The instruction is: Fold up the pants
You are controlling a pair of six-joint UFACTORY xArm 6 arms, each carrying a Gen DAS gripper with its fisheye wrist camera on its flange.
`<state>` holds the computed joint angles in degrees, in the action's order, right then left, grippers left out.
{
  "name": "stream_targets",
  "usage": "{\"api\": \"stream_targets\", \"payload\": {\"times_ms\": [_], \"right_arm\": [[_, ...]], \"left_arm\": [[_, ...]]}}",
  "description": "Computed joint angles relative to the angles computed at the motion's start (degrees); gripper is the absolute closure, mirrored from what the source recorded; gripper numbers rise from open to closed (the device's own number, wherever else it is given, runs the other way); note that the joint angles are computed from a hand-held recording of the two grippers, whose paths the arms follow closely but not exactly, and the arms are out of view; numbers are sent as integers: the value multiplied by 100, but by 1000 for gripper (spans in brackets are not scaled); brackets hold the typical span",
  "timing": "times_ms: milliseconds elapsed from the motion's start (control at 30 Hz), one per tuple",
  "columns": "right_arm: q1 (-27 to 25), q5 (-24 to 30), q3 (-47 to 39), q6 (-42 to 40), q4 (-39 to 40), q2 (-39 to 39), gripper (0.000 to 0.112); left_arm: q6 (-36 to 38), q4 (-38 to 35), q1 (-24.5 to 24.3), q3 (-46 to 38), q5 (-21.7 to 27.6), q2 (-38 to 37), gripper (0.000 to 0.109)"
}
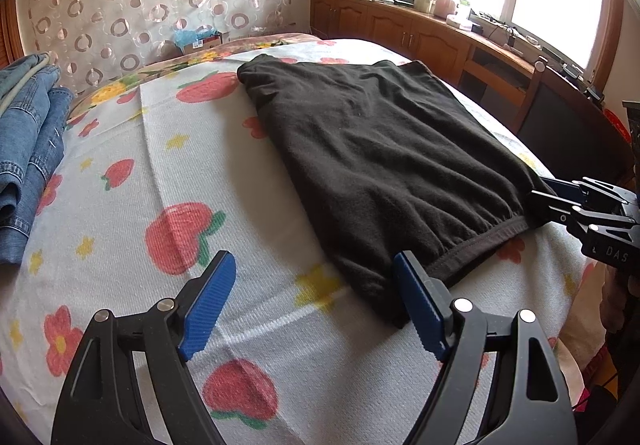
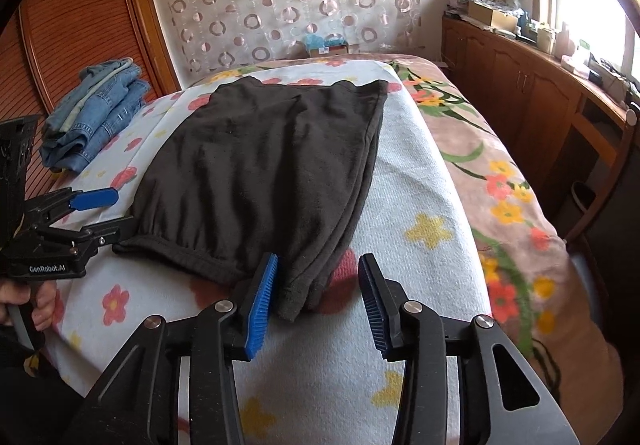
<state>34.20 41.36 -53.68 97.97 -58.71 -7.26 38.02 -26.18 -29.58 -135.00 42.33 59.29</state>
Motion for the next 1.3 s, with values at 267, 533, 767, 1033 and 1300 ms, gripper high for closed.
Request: {"api": "stream_targets", "payload": {"times_ms": [267,533,767,1033,1300], "right_arm": [[-37,-274,-12,4,-200,87,82],[-38,-293,-24,94,-363,141,88],[-41,-312,-56,180,-447,197,88],[-49,-341,-58,265,-518,223,88],[-34,-311,-128,218,-574,303,96]], "left_arm": [[-55,84,-2,-63,41,28,26],[-192,20,36,-327,299,146,26],[174,-710,151,-133,549,-60,47],[193,-609,61,-234,672,21,57],[627,-707,-33,320,507,-325,88]]}}
